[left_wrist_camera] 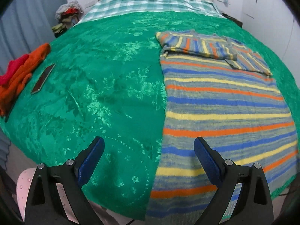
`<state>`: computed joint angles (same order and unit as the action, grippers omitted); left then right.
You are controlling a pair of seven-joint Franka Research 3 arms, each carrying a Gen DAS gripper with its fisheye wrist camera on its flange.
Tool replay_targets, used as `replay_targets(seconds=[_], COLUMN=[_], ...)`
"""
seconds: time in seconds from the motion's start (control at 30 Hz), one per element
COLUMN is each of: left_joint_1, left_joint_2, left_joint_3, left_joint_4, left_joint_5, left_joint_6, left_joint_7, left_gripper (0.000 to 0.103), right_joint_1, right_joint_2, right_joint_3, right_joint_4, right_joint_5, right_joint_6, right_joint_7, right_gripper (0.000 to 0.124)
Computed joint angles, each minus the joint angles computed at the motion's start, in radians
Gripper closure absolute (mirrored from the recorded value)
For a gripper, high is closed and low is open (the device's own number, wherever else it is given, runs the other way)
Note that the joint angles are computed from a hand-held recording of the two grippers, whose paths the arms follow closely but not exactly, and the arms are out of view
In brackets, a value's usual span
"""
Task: Fold small clothes
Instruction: 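Release the sleeve and lift both tools open above the sweater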
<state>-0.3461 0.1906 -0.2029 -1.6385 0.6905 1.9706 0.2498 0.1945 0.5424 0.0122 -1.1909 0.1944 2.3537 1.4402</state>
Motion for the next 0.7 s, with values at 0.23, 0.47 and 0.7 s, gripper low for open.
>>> replay_targets(seconds=[0.23,0.47,0.7], left_joint_1=[-0.008,-0.011,-0.008], left_joint_2=[0.016,0.014,0.011], left_joint_3=[0.002,0.004,0.006], left_joint_4=[0.017,0.016,0.013], left_joint_5=[0.006,0.014,0.019], left_joint_6=[-0.013,-0.023,-0.027], left_joint_7=[0.003,-0.009,-0.024], left_gripper=[0.006,0.006,0.006], right_joint_1=[0.01,0.044,0.093], right_joint_2=[-0.008,-0.009,-0.003], right_joint_3=[-0.004,-0.035,-0.091], right_joint_4=[-0.014,-0.027,-0.031], right_joint_5=[-0.02,-0.084,-0.235], right_joint_6=[0.007,0.04,0.055], right_joint_7=[-0.013,0.026,0.129], right_gripper=[0.049,0.043,0.022])
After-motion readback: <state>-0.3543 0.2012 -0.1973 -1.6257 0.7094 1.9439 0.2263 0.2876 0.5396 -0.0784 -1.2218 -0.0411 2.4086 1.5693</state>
